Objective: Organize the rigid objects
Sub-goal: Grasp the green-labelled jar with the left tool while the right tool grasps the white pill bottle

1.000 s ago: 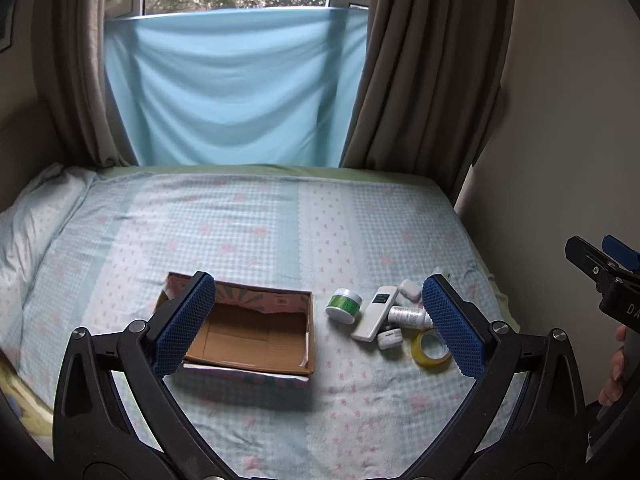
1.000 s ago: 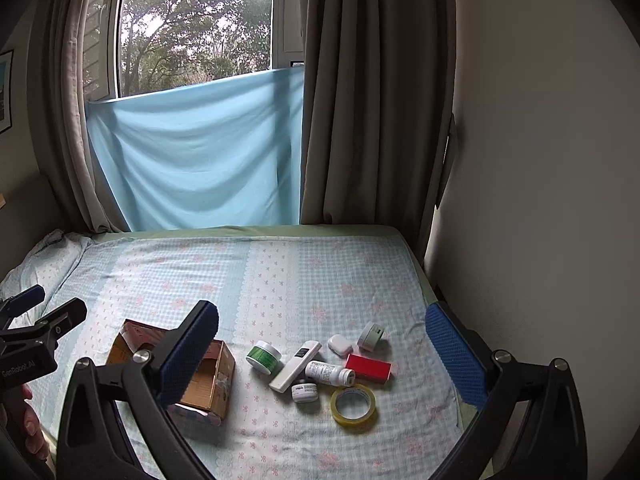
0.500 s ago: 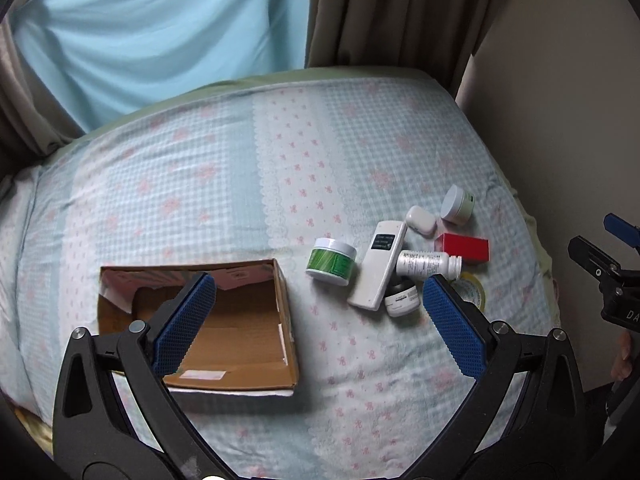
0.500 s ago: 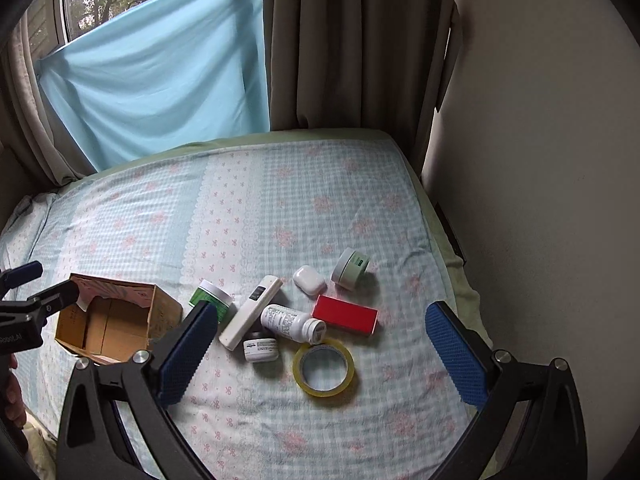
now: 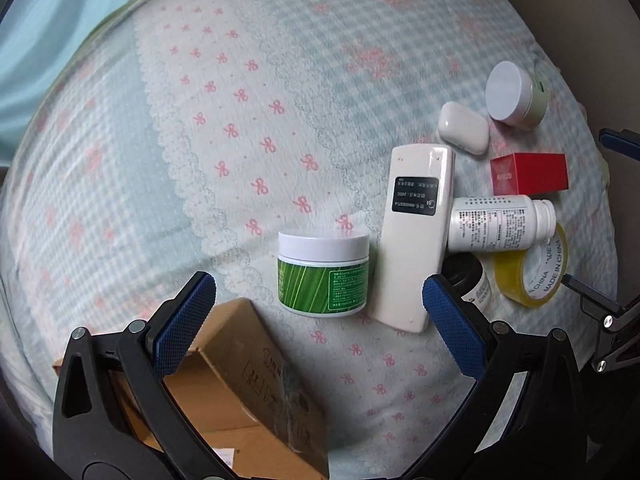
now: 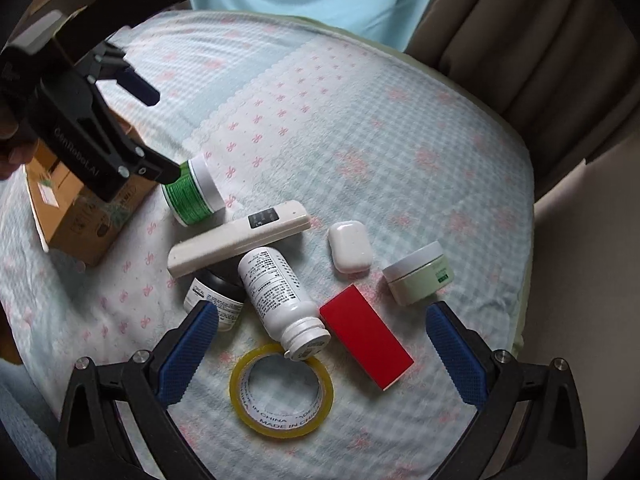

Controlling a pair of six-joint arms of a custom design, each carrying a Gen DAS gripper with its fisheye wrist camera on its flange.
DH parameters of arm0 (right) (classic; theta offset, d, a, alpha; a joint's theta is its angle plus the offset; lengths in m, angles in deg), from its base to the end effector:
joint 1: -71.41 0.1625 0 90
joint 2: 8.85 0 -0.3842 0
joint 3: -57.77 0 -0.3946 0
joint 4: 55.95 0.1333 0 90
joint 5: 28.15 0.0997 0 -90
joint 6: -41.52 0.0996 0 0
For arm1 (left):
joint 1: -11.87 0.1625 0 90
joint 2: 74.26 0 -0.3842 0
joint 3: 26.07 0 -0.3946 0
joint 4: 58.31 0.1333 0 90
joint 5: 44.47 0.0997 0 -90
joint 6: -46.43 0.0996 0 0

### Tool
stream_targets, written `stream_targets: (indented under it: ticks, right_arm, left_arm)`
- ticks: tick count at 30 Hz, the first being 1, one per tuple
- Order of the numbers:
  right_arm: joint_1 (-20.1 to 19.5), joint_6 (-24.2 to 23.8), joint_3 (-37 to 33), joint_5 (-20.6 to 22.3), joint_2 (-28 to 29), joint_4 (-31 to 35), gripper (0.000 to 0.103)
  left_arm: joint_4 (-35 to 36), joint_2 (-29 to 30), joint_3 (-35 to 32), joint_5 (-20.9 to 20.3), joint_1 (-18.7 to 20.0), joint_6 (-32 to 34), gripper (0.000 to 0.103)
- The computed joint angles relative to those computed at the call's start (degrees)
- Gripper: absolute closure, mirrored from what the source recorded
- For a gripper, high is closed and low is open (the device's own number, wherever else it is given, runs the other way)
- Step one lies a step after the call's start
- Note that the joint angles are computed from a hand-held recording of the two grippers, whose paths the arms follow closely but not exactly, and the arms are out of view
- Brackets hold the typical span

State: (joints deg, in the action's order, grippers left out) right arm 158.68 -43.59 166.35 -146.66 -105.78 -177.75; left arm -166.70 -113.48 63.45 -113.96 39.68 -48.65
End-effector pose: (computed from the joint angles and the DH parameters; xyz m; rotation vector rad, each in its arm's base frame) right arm 0.0636 -0.4674 0.4164 1.5883 -1.9892 -0.1227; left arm -0.4390 -0.4217 -0.0301 -0.5867 2.4468 -0.3041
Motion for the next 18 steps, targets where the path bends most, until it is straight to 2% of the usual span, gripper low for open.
stream_targets:
  ticks: [3,9,12,15,17,18]
  right_arm:
    - [-0.95,-7.44,2.65,-1.81,1.65,-2.91,0.0]
    - [-1.62,-19.53,5.88,-6.89,5.43,-8.24,0.018]
    - [-1.69,-20.98,5.71,-8.61,7.27,-8.35,0.026]
    - [-1.59,-19.54,4.38,-10.25,9.13,-6.37,0.03]
    - [-1.42,-18.12,3.48,-11.35,9.93,-4.24,0.034]
    - [-1.35,-17.68,3.21,-11.84,10.14,-3.34,0.036]
  left_arm:
    - [-3.06,1.32,1.04,-2.92,2.11,3.89,0.001]
    - [-8.24,3.4,2.44,-6.93,4.68,9.1,0.001]
    - [-11.28,3.77,3.43,-8.29,5.42,10.74,0.003]
    - [-14.2,4.07,4.37,-9.83,6.16,12.23,0.013]
    - [-17.01,4.0,5.51,-11.05,6.75,12.44,0.031]
    - [-17.95,3.9,6.01,-11.42,6.98,12.14,0.033]
